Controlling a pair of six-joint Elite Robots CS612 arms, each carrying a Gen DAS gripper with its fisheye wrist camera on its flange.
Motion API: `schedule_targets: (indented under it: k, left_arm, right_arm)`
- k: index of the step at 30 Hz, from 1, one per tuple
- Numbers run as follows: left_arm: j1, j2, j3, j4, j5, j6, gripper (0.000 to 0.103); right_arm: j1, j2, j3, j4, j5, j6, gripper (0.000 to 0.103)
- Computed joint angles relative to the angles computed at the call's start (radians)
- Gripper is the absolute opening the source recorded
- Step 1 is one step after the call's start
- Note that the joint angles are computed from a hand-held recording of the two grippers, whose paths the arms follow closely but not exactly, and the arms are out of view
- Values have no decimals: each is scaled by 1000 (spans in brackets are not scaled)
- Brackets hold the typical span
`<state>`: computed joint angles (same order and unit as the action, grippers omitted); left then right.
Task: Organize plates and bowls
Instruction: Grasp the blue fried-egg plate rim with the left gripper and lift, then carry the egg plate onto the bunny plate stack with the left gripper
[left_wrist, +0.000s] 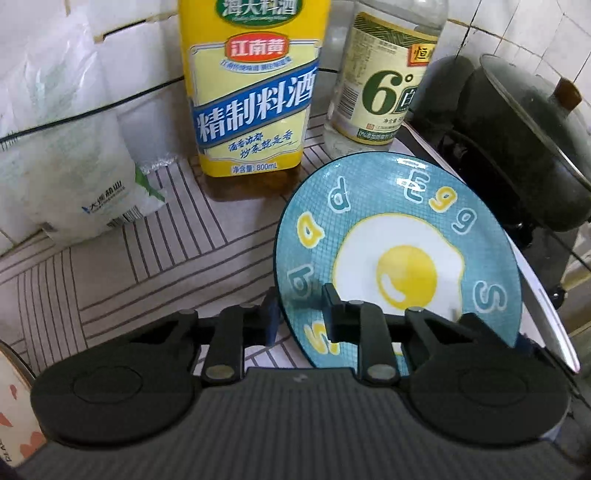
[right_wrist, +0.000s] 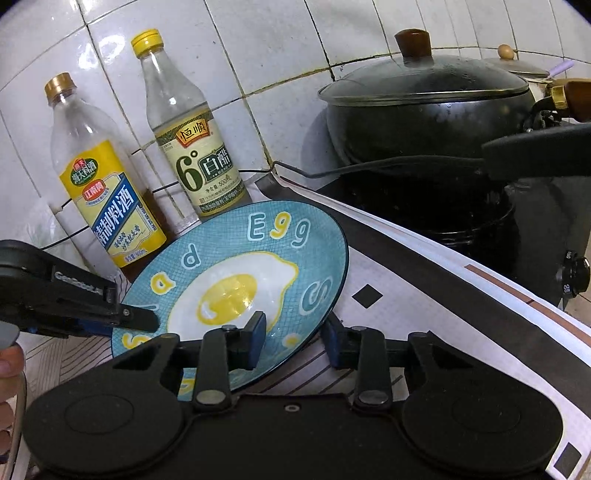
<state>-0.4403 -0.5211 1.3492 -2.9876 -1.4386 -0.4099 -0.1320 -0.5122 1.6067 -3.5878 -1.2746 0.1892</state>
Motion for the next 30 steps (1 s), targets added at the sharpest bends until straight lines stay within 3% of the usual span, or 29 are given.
schedule_targets:
  k: [2, 5, 7, 17, 23, 30]
  left_arm:
    - [9, -2, -4, 17, -37, -47, 22]
    - [43, -4, -9, 34, -159, -131, 16]
    - [55, -8, -4, 40, -202, -145, 15]
    - [63, -52, 83, 36, -247, -161, 14]
    - [72, -67, 134, 9, -307, -190, 14]
    - [62, -95, 192, -17, -304, -206, 14]
  right_arm:
    - [0, 2, 0, -8, -15, 7, 25]
    - [10, -8, 2, 12, -54, 1, 25]
    - [13, -15, 9, 19, -60, -8, 25]
    - [-1, -64, 53, 100, 19, -146, 25]
    - [-9, -85, 96, 88, 49, -233, 24]
    - [-29, -107, 132, 106, 125, -248, 25]
